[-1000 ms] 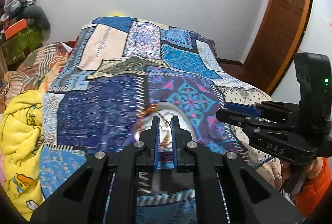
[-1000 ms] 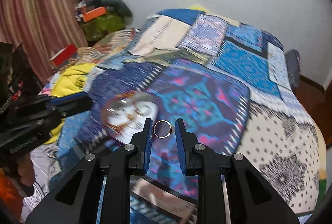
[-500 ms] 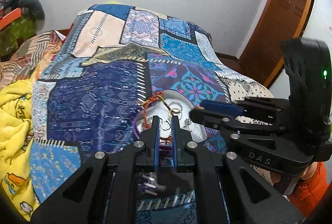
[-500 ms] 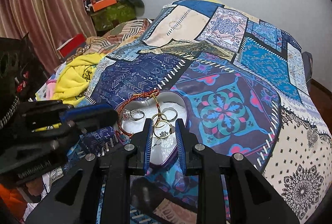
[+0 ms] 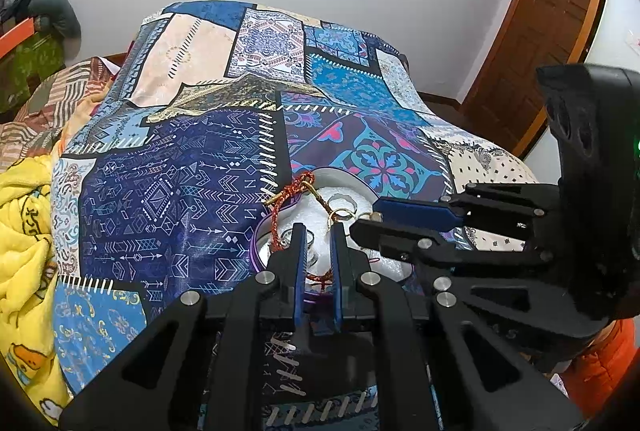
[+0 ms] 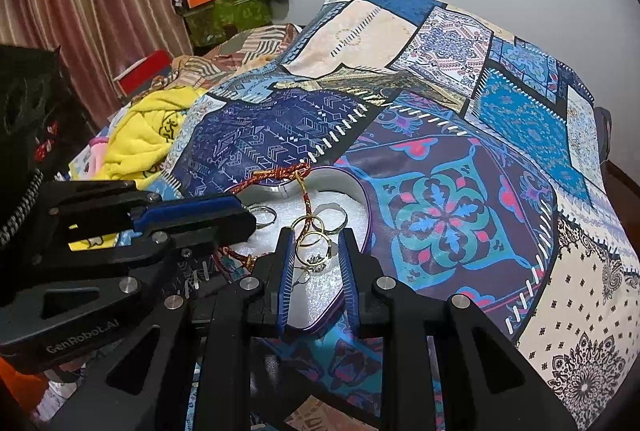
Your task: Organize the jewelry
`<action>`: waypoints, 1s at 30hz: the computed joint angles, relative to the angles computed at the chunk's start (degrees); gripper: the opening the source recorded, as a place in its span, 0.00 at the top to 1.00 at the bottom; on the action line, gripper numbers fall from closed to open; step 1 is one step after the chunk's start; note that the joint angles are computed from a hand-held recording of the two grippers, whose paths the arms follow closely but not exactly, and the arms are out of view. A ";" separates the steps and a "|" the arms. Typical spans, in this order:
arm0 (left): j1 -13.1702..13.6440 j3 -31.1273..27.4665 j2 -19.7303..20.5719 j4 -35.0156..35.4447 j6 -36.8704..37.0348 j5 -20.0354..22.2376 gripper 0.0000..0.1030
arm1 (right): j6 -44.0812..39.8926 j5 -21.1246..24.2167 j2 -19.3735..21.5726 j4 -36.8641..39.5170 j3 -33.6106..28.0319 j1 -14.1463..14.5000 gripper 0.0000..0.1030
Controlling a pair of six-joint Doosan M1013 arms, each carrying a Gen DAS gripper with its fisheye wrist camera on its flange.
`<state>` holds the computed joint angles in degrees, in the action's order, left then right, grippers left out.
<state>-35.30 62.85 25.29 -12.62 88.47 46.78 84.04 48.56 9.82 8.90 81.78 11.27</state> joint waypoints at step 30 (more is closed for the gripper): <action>-6.40 8.68 -15.68 29.68 -22.49 -17.84 0.87 | 18.27 -19.62 -15.29 -15.63 4.86 5.13 0.73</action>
